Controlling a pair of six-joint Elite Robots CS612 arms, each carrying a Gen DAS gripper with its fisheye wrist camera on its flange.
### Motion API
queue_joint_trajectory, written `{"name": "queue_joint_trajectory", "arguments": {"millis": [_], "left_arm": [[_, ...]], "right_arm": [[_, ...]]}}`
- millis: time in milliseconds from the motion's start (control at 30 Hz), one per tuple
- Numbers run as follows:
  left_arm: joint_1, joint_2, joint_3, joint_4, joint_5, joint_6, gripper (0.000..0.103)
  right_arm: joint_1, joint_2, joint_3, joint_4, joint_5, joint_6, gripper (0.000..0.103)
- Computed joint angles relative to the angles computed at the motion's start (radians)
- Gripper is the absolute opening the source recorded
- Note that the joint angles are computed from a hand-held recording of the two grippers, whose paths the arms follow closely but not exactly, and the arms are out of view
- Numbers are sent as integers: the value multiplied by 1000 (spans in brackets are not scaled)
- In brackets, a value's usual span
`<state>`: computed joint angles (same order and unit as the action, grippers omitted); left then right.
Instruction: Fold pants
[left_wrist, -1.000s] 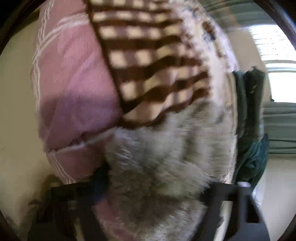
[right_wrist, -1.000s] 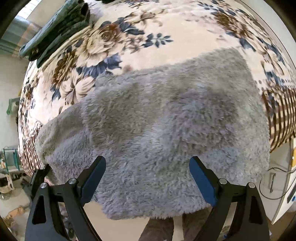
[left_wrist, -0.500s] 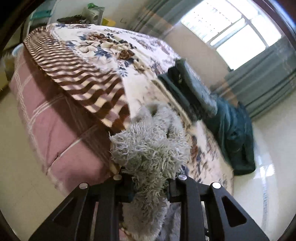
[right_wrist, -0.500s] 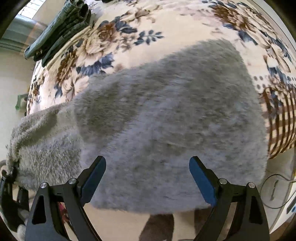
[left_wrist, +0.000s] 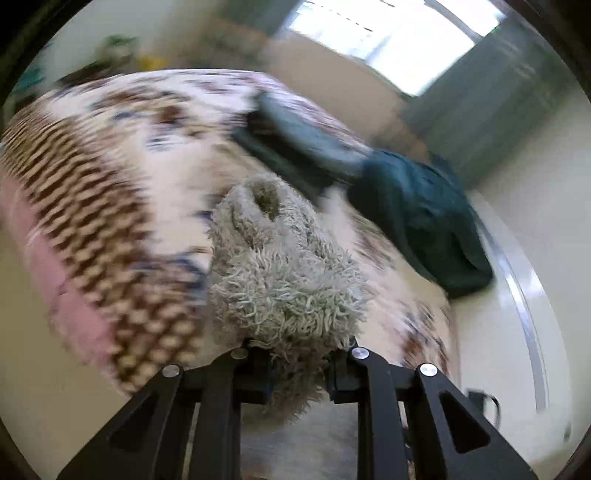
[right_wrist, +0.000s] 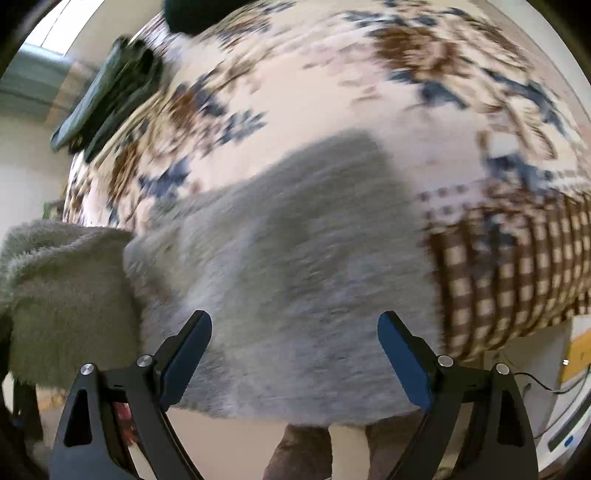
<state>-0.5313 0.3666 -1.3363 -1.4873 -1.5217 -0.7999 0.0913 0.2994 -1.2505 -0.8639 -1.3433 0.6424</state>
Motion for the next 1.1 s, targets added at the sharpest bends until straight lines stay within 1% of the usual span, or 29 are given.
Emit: {"name": "queue_joint_trajectory", "arguments": {"millis": [67,133,200,267,300,367,433,467,500,533,567,600,633,667,700,733,800,833,867,900,967,1033,1067,1100], "left_arm": [[-28,-15,36,-33,-64,63,17],[-53,-23,71,-51,-144,96,17],[-73,-27,105,-53,-225,122,17],[-96,-34,145,-49,-287,169,17],[-108,-41,164,-31,-282,190,17],[-124,-52,206,-24,-324,230,17],[-134,-76,262,18,-368,275,18],[-137,-83,278,40,-383,281,19],[-137,-98,304,66,-403,287,21],[-137,-109,324,86,-425,297,28],[-138,-114,330,104,-427,318,32],[-140,-119,331,118,-422,343,45],[-139,-123,332,127,-424,369,69],[-138,-122,325,131,-429,385,78],[-136,-123,320,132,-433,391,85],[-132,-129,321,136,-438,403,85],[-125,-147,339,152,-409,428,85],[-119,-154,343,161,-394,436,85],[-109,-160,348,161,-377,435,85],[-99,-165,348,164,-341,422,85],[-74,-176,375,161,-284,392,85],[-46,-188,408,165,-208,331,85],[-33,-190,425,160,-190,307,85],[-22,-190,436,157,-180,288,85]], "right_arm": [[-20,13,-47,37,-27,16,93],[-41,25,-92,80,-60,31,93],[-62,36,-131,120,-84,37,93],[-87,47,-171,160,-111,48,93],[-94,51,-183,170,-115,53,93],[-119,64,-221,192,-116,76,93],[-134,72,-247,199,-114,94,93],[-141,77,-258,196,-110,101,93],[-150,84,-274,185,-94,106,93],[-156,90,-283,171,-77,108,93],[-161,96,-291,155,-56,110,93],[-163,103,-295,133,-32,112,93],[-167,110,-296,112,3,106,93],[-168,114,-294,97,29,102,93],[-168,122,-291,69,68,103,96],[-169,128,-286,49,99,105,100],[-167,138,-271,5,166,106,102],[-165,149,-262,-27,221,102,102],[-164,154,-256,-40,251,102,102],[-160,165,-246,-64,305,106,102],[-155,181,-235,-96,367,116,102],[-147,180,-194,-66,449,72,101],[-141,177,-179,-55,464,58,96],[-132,170,-169,-59,437,47,65]]}}
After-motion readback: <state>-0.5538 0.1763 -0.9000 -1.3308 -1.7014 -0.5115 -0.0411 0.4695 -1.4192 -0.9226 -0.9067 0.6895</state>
